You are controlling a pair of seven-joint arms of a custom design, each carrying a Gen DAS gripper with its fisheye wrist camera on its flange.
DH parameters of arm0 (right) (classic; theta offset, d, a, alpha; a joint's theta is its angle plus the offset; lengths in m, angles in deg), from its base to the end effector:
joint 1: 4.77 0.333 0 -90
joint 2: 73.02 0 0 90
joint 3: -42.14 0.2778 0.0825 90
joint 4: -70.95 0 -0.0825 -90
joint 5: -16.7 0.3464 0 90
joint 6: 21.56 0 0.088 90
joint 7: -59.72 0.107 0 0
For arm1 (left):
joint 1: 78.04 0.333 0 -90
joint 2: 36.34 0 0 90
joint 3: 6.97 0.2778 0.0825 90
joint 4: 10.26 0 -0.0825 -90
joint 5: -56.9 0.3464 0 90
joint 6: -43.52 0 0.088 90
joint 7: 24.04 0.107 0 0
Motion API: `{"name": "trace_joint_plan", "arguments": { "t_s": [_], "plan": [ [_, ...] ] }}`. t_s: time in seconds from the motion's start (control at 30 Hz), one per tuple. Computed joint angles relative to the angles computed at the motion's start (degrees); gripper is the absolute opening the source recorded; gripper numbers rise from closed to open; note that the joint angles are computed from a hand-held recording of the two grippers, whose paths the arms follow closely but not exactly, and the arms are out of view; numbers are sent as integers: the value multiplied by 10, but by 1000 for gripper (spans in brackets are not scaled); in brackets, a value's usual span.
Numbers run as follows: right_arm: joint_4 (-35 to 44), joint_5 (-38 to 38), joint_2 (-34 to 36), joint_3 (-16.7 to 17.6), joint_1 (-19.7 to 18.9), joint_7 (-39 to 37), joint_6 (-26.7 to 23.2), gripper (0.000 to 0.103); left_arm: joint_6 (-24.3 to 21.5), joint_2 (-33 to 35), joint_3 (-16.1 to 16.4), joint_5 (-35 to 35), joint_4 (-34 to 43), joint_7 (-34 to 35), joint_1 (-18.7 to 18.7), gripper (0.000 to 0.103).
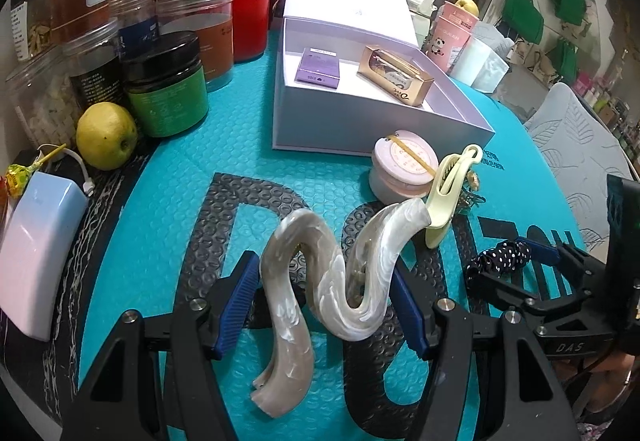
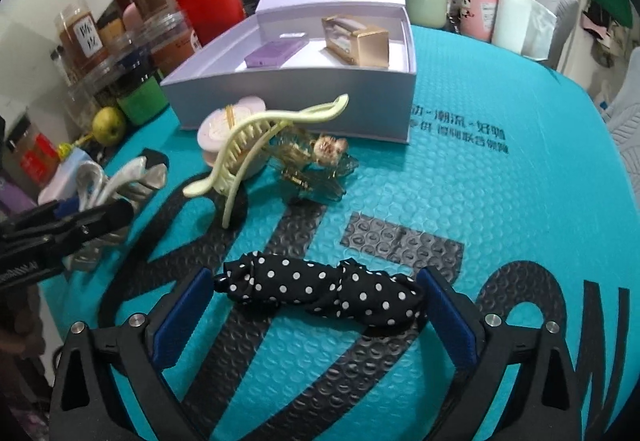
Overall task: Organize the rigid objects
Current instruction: 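Lift the scrunchie with the right gripper while the left keeps holding the pearly clip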
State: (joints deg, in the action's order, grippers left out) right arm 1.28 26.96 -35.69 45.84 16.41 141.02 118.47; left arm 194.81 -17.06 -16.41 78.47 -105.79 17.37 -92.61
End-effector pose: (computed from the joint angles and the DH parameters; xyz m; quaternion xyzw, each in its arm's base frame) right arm 0.6601 0.2912 0.4404 -0.8107 0.5043 -0.0970 0.2813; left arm 0.5968 -0.2619 0.4652 -0.7257 0.6025 -0.2916 0.1591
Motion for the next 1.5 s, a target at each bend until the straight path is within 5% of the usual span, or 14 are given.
{"name": "trace_joint_plan", "arguments": {
  "t_s": [0.73,1.5],
  "plan": [
    [-52,-79,-22,-26,35,18,48,98,-37,19,0,-11,28,1,-4,64],
    [-91,-4,-63,4,-1,-28,51,98,-37,7,-4,-3,27,-9,-10,63]
  ]
}}
